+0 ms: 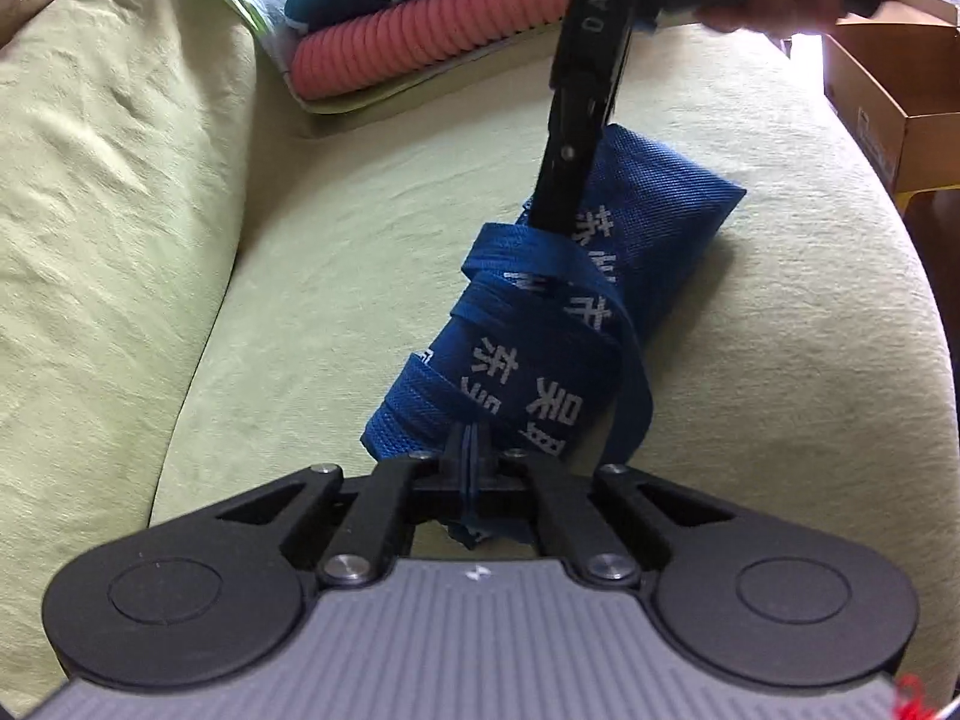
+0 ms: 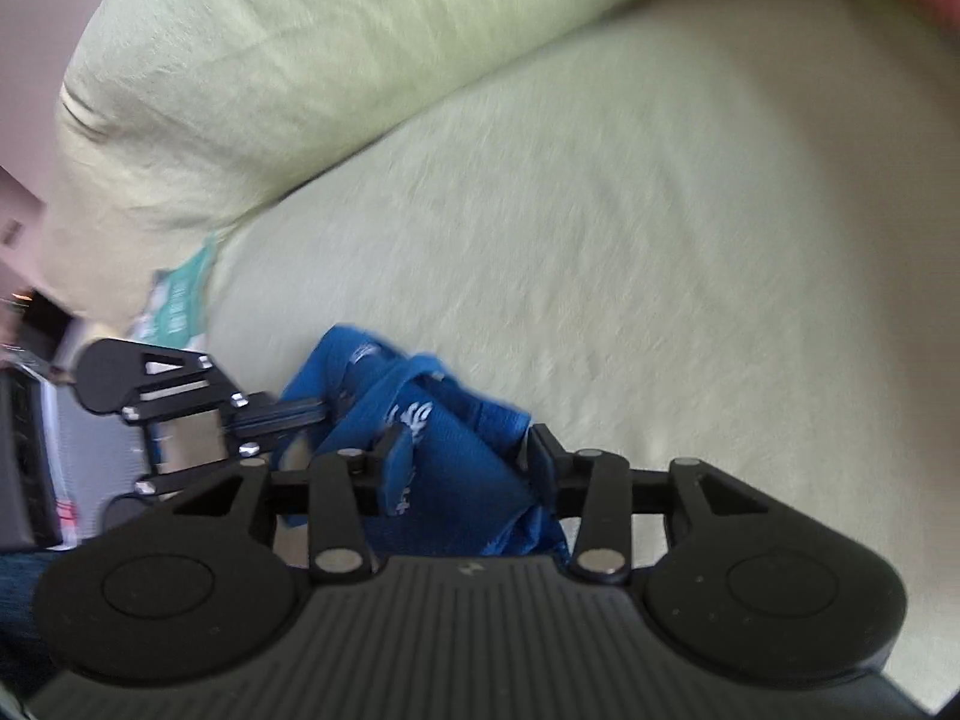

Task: Fold shopping bag
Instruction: 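Pull the handles tight around the bundle with the left gripper while the right gripper holds it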

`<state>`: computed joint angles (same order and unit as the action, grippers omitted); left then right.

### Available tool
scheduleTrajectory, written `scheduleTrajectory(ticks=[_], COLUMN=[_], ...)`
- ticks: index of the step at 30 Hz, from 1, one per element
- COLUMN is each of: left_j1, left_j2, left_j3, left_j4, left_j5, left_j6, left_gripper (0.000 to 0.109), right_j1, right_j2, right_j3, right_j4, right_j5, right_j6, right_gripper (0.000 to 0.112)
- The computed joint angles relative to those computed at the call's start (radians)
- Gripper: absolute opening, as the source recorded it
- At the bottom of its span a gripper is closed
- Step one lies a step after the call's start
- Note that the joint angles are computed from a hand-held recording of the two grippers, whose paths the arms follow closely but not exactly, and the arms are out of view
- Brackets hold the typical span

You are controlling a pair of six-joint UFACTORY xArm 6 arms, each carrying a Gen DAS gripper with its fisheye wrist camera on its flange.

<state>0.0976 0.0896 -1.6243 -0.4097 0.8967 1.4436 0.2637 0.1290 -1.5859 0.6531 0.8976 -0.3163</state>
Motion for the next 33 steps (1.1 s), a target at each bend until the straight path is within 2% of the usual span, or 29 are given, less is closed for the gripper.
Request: scheduleTrajectory(ticks=[3,4,5,6,7,8,12,15,17,18,21,24,27,33], left_j1=[-0.003,-0.003,-0.002,0.003,0.002,0.000,-0.011,-0.010,-0.016,-0.019,-0.012,-0.023,-0.019,-0.015], left_j2=[-0.006,-0.006,-0.007,-0.013,-0.016,-0.015,-0.006,0.036,0.068,0.058,0.044,0.032,0.027,0.039], left_j3=[0.009,0.011,0.011,0.016,0.019,0.018,0.008,-0.083,-0.163,-0.160,-0.153,-0.106,-0.080,-0.094], left_j4=[0.007,0.006,0.005,0.002,0.005,0.012,0.039,0.078,0.118,0.127,0.101,0.152,0.137,0.133], left_j5=[-0.009,-0.009,-0.009,-0.008,-0.010,-0.011,-0.013,0.068,0.122,0.111,0.109,0.087,0.066,0.071], left_j6=[0.009,0.011,0.014,0.018,0.016,0.007,-0.033,-0.167,-0.302,-0.334,-0.361,-0.384,-0.405,-0.402], left_gripper=[0.000,0.000,0.000,0.000,0.000,0.000,0.000,0.000,0.000,0.000,0.001,0.000,0.000,0.000], right_j1=[0.069,0.089,0.110,0.132,0.153,0.165,0.193,0.191,0.189,0.189,0.184,0.181,0.177,0.159], right_j2=[-0.156,-0.185,-0.212,-0.232,-0.238,-0.234,-0.228,-0.194,-0.168,-0.155,-0.151,-0.158,-0.160,-0.142], right_j3=[0.187,0.224,0.257,0.287,0.310,0.320,0.379,0.319,0.276,0.261,0.255,0.264,0.264,0.228], right_j4=[-0.090,-0.070,-0.048,-0.055,-0.099,-0.123,-0.216,-0.285,-0.312,-0.313,-0.292,-0.272,-0.256,-0.209], right_j5=[-0.270,-0.313,-0.354,-0.386,-0.393,-0.385,-0.448,-0.390,-0.351,-0.341,-0.327,-0.325,-0.316,-0.264], right_j6=[-0.075,-0.131,-0.189,-0.233,-0.254,-0.270,-0.245,-0.190,-0.185,-0.180,-0.189,-0.195,-0.202,-0.243], right_gripper=[0.033,0.031,0.022,0.016,0.014,0.007,0.006,0.006,0.006,0.006,0.006,0.006,0.006,0.004])
